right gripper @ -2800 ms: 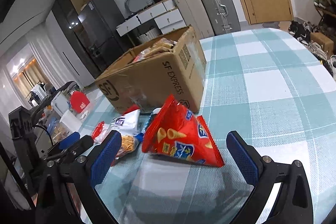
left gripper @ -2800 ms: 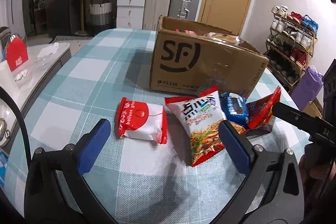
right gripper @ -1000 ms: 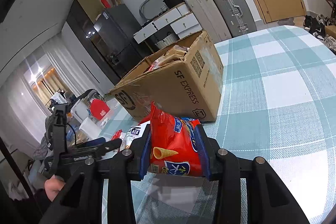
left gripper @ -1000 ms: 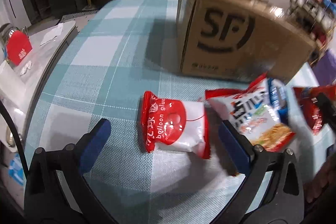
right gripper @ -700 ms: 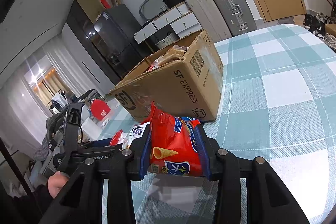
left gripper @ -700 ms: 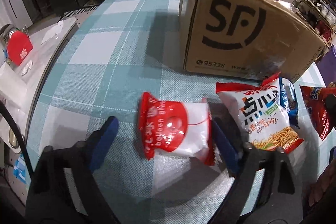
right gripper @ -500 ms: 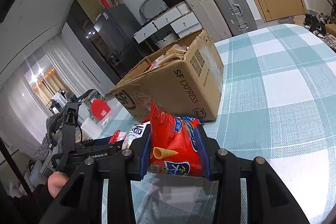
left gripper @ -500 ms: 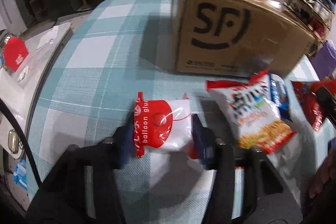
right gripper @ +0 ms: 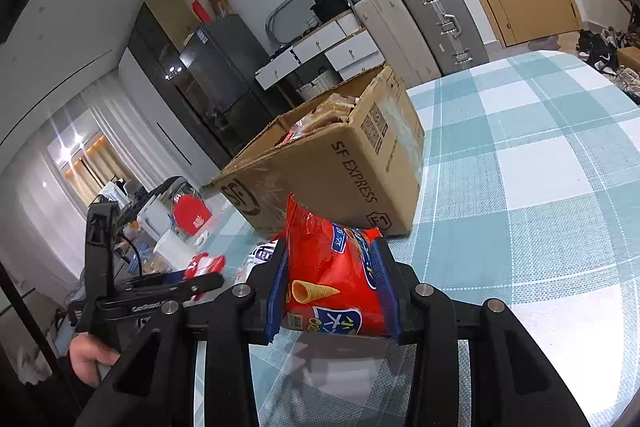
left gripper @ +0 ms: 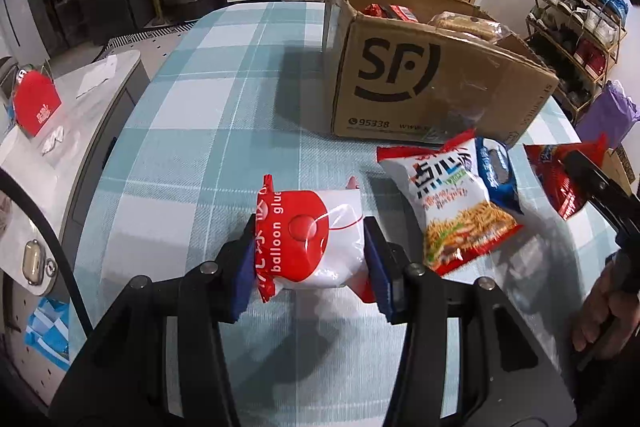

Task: Organize snacks
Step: 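Lift both held packs and carry them over the cardboard box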

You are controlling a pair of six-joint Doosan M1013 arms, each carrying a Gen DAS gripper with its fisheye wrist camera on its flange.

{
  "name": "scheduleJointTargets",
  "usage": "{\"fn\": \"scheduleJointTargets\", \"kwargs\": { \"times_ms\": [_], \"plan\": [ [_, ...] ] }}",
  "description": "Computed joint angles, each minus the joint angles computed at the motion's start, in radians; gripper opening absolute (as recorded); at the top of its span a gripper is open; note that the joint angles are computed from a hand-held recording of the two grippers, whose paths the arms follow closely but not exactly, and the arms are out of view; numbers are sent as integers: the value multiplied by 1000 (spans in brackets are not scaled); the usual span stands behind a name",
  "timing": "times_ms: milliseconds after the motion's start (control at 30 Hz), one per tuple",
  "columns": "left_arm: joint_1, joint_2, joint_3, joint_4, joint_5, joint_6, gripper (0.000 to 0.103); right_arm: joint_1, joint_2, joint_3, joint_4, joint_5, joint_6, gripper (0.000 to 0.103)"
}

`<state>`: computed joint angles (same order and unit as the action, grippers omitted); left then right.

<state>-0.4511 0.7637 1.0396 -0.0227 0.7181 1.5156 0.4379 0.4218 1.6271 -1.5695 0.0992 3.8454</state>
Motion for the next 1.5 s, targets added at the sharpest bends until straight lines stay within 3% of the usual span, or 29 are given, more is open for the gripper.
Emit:
{"fn": "scheduleJointTargets", "kwargs": {
  "times_ms": [100,233,367,700,900,1267,1400,1500],
  "plan": [
    [2,-27,40,-28,-21,16,45,1,-1,-1,7,4,-11,40],
    [3,-63,84,-70,-51,47,46,7,-1,-9,272,24,-279,40],
    [3,-93,113,-104,-88,84,46,16,-14,-5,259,27,-258,40],
    [0,-134,110,-193,-139,175,46,51,-64,-45,302,68,-399,40],
    [-7,-160,102,-217,-169,238,46,54,-87,-87,461,66,-582,40],
    [-2,-163,16,-268,-140,326,46,42,-105,-197,793,113,-973,40],
    [-1,-148,-43,-271,-117,348,46,38,-91,-257,953,157,-1181,40],
    [1,-128,-102,-270,-83,340,46,38,-81,-297,967,192,-1243,40]
  ]
}}
